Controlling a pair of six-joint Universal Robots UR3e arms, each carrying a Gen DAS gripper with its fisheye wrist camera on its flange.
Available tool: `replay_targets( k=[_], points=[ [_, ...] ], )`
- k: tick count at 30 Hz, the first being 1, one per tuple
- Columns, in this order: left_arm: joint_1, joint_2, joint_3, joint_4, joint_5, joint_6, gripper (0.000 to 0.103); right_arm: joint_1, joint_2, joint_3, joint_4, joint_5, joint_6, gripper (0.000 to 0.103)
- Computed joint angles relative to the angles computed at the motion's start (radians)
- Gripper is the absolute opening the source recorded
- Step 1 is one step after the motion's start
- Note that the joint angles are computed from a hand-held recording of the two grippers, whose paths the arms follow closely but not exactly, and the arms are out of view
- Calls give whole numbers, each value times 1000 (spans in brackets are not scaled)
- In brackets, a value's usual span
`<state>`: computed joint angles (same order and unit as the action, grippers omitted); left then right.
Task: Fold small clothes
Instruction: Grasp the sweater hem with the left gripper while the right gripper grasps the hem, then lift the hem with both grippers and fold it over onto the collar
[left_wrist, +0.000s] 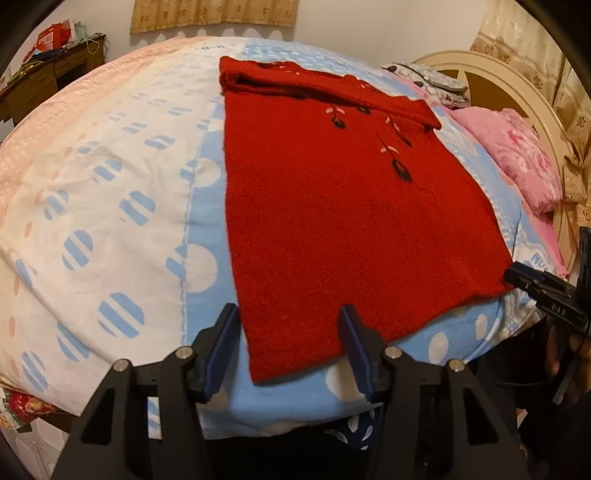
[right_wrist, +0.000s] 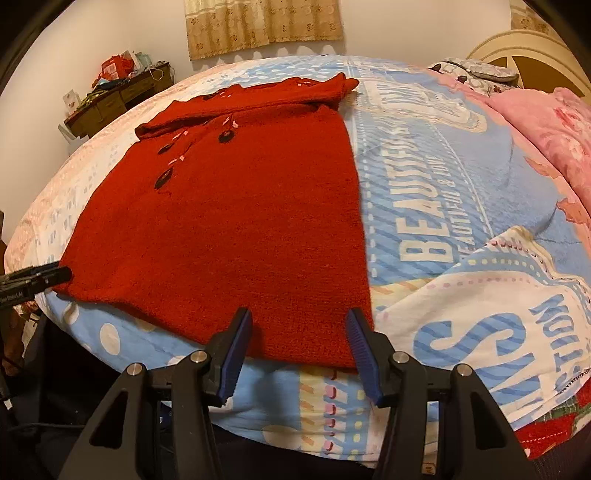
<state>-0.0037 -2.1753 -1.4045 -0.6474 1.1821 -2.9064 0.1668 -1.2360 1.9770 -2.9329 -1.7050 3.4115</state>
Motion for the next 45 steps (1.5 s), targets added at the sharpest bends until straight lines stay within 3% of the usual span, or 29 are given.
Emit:
replay_targets(
  k=[3, 6, 8, 21, 23, 24, 25, 29, 35, 45],
  points=[
    [-15, 0, -6, 19, 26, 5, 43, -14, -12, 15, -7, -1, 0, 54],
    [-13, 6, -10, 23, 37, 11, 16, -27, -25, 25, 5, -19, 15, 54],
    [-2, 8, -3, 4, 18, 19, 11, -41, -40, 42, 6, -15, 23, 54],
    [35, 46, -23, 13, -74, 40, 9, -135, -82, 129, -36, 148, 50, 54],
    [38, 41, -20, 12, -82, 37, 9, -146, -74, 140, -52, 189, 53, 40],
    [39, 39, -18, 12, -86, 36, 9, -145, -68, 140, -56, 195, 56, 18],
    [41, 39, -18, 12, -88, 35, 9, -142, -68, 140, -58, 188, 59, 8],
    [69, 48, -30, 24, -148, 35, 9, -147, -113, 186, -139, 192, 81, 8],
    [81, 55, -24, 33, -168, 25, 9, -109, -159, 226, -262, 133, 105, 8],
    [103, 24, 92, -24, -244, 21, 9, -56, -171, 180, -316, 51, 157, 7]
  ],
)
